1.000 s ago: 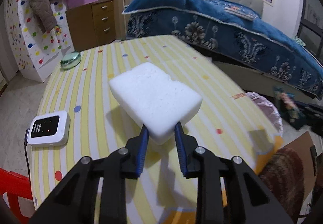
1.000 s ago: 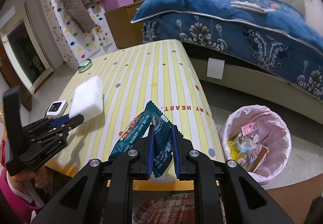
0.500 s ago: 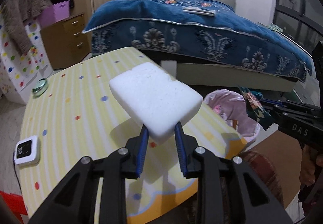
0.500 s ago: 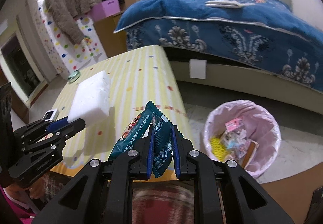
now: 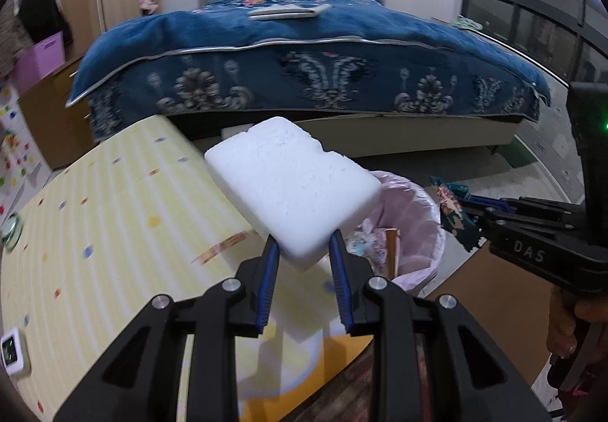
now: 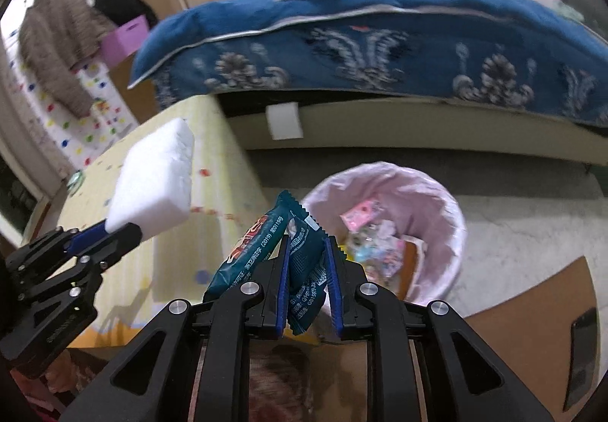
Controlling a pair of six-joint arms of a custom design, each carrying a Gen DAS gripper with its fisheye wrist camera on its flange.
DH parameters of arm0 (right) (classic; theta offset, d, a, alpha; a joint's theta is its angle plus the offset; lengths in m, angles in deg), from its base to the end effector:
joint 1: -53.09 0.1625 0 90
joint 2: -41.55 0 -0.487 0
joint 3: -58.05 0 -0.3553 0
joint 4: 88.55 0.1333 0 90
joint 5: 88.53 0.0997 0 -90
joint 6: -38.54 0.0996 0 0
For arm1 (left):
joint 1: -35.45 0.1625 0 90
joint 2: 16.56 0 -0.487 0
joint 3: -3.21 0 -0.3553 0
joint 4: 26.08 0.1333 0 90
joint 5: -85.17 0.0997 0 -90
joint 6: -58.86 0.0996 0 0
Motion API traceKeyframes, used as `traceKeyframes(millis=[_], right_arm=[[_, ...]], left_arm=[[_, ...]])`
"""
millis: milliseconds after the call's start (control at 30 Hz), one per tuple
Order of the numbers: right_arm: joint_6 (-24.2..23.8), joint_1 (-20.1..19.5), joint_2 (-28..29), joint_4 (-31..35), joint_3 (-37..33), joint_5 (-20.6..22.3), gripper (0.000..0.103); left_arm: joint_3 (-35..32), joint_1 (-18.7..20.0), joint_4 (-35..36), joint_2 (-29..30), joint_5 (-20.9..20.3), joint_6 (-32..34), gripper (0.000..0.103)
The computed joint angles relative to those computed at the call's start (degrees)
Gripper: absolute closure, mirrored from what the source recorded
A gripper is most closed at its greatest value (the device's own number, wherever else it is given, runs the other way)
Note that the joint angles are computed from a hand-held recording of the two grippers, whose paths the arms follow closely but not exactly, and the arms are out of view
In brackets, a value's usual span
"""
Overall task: Collect trash
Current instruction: 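Carry the foam block and snack wrapper over the pink bin with both tools, then open both tools to drop the foam block and wrapper into the bin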
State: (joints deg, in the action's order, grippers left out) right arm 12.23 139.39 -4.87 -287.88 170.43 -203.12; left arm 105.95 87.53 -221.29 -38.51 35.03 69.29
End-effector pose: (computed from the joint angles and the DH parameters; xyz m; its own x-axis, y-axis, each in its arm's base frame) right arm 0.0520 -0.6198 0.1934 -0.8177 -0.0133 0.5755 -0.3520 0.8027 -0.4815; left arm -0.2322 -0.6189 -0.0346 -0.6544 0.3884 -0.6488 0.6894 0.6589 -0.3009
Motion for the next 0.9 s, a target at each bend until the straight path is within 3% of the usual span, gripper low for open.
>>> traceKeyframes(millis=[200, 500, 633, 767, 867, 900], right_arm=[[2.27, -2.52, 0.1, 4.26, -3.83, -1.25, 0.082], [6.22, -5.41, 0.98, 11.2, -9.1, -0.76, 0.063], [6.95, -5.91, 1.3, 12.4, -10.38, -0.66, 0.049], [7.56, -6.23, 0.93, 10.95, -10.24, -0.8, 0.048], [7.89, -6.34, 0.26, 8.92, -9.38, -1.14, 0.048], [7.98, -6.37, 0.0, 8.44, -9.06, -1.21, 0.048]], left_arm=[[-7.47, 0.38, 6.47, 3.61, -2.46, 1.38, 0.077], [-16.76, 1.75, 16.33, 7.5, -4.75, 1.33, 0.075], [-18.95, 2.5, 19.27, 8.16, -5.46, 0.76, 0.074], [-20.3, 3.14, 20.84, 8.46, -6.73, 0.33, 0.071], [-20.77, 3.06, 20.85, 8.67, -7.03, 1.24, 0.056], [-20.81, 3.0, 20.65, 8.71, -7.08, 1.34, 0.042]])
